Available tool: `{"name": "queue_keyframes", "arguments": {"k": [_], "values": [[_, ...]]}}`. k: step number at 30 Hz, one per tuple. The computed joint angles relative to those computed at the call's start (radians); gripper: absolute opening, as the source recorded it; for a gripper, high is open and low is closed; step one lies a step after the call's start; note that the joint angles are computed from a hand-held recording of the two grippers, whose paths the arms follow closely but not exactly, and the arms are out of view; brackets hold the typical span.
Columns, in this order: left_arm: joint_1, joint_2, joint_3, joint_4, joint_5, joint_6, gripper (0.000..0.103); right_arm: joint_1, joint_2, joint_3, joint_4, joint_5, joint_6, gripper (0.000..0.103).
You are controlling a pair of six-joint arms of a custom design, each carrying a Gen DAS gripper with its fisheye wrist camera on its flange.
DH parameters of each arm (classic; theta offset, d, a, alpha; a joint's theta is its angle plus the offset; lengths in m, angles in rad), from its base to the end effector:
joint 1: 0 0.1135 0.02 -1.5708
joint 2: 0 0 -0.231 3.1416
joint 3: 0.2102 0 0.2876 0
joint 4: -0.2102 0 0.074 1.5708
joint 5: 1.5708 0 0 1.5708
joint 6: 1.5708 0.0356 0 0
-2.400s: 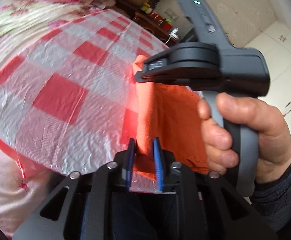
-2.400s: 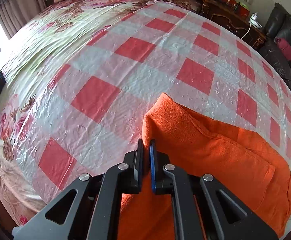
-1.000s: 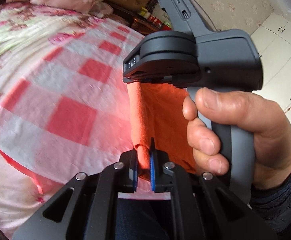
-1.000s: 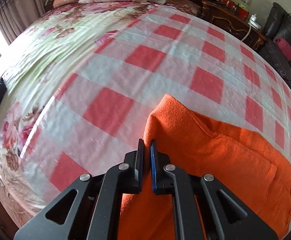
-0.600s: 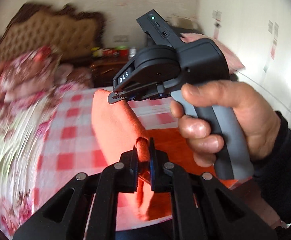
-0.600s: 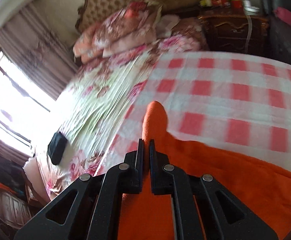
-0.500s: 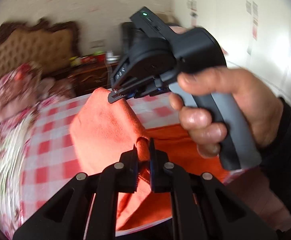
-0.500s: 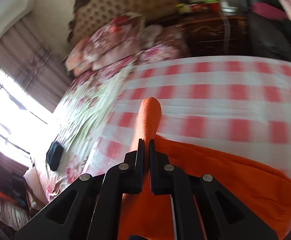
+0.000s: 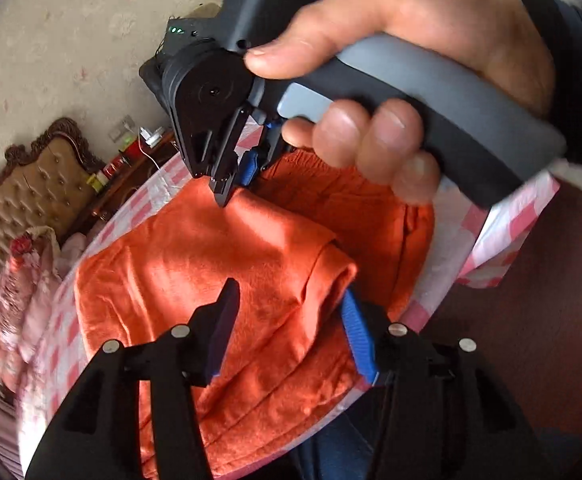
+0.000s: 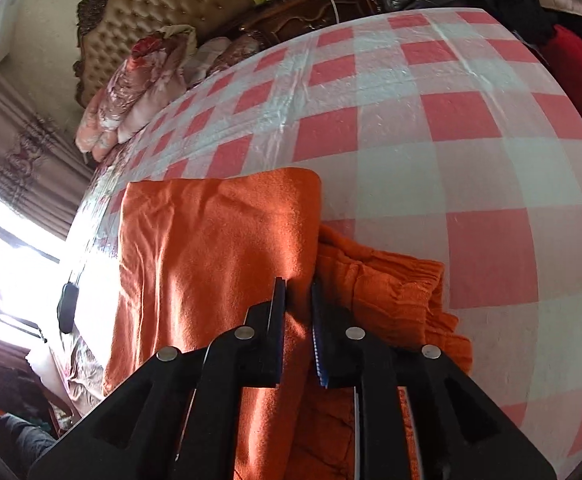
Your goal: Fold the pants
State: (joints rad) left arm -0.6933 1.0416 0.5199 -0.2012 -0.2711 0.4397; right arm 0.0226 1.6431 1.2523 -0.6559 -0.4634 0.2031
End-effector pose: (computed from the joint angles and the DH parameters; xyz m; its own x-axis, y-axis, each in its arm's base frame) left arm 0.2048 -0.1578 0.1531 -0.2641 0.7526 -0.6031 0.6340 0.6067 0.4795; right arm 0.3721 0.0243 0.2006 -0.8969 0.1602 -0.4121 -0.0642 0.8749 0.4800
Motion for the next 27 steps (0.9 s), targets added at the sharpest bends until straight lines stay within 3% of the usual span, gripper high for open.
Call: {"name": "queue_keyframes", "arguments": {"k": [2,6,8,9,13,18,27], "values": [[-0.036,-0.072,-0.059,0.018,-0.053,0.037,0.051,-0.004,0.012,0.013,-0.007,-0.008,-0.012,0.018],[-0.085,-0.061,-0.093,0.107,-0.095,0.072,0.049,0.000,0.028,0.031,-0.017,0.007,-0.034,0.018],[-0.083,-0.008,-0.073,0.118,-0.091,0.090,0.015,0.001,0.022,0.032,-0.022,0.026,-0.052,0.010],[-0.083,-0.005,-0.073,0.122,-0.103,0.093,0.008,0.006,0.010,0.025,-0.021,0.042,-0.057,0.006],[-0.066,-0.129,-0.084,0.088,-0.081,0.129,0.007,-0.008,-0.084,-0.007,-0.038,0.029,-0.068,0.005],[-0.200,-0.275,-0.108,0.005,-0.146,0.135,0.007,-0.043,-0.228,-0.054,-0.090,0.035,-0.067,0.005],[-0.294,-0.152,-0.095,0.057,-0.176,0.133,0.007,-0.093,-0.259,-0.167,-0.076,0.124,-0.087,0.006]]}}
